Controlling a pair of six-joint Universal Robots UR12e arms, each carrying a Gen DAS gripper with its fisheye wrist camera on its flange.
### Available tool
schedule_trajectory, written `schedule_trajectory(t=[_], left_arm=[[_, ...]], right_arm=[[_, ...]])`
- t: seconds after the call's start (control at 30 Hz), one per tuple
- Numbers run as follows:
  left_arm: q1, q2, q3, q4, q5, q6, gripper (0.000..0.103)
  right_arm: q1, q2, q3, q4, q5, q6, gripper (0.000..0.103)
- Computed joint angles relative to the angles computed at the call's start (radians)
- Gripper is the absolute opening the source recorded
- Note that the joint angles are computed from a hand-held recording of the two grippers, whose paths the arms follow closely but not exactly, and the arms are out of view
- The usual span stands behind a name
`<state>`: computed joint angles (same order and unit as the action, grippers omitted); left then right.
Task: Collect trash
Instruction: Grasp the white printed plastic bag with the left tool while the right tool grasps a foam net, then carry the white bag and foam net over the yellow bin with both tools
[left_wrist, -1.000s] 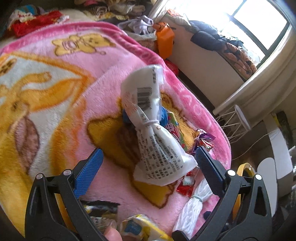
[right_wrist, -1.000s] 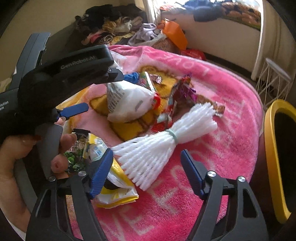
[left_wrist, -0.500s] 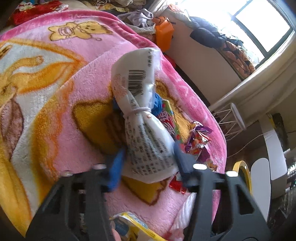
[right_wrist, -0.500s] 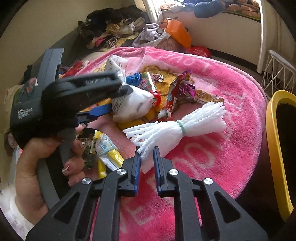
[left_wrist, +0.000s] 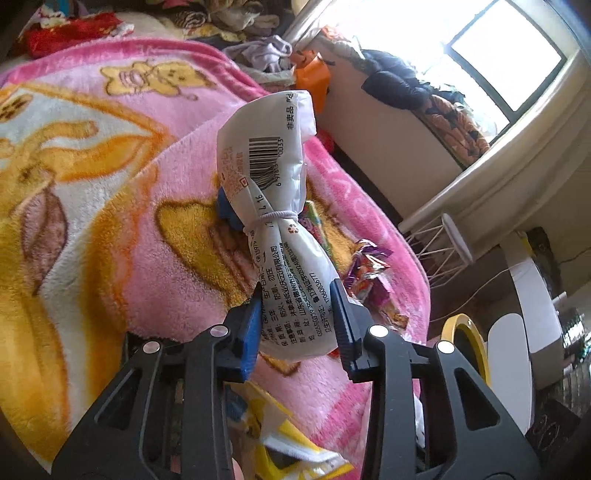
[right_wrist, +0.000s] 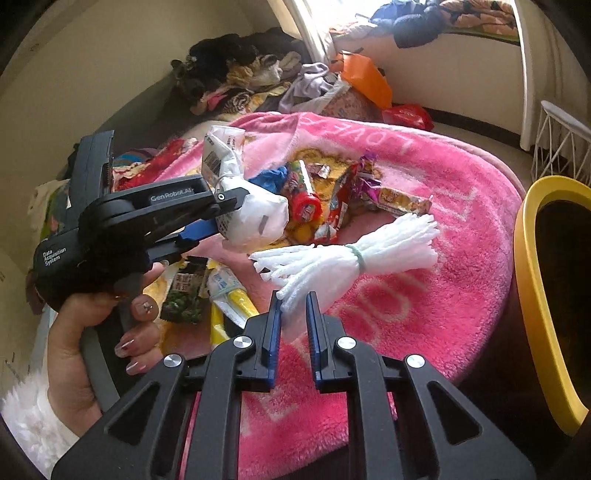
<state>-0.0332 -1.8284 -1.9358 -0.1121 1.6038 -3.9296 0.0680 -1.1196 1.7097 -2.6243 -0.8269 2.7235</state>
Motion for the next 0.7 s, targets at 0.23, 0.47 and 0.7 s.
schedule_trajectory(t=[0.23,0.47,0.7], left_arm=[[-0.018,0.022,-0.009,0.037,0.039,0.044,0.027],[-0.033,0.037,-0.008,0.065,0.061,0.074,0.027],[-0.047,0.043,0.000,0.082,0.079,0.099,0.027]], right_arm=[[-0.010,-0.017,0.032,-0.076,0.036,-0.039,0.012],[-0.021,-0.032,0.070,-0.197,0.058,-0.060,0.012],[-0.036,-0.035,0.087,-0.276,0.072,-0.052,0.012]])
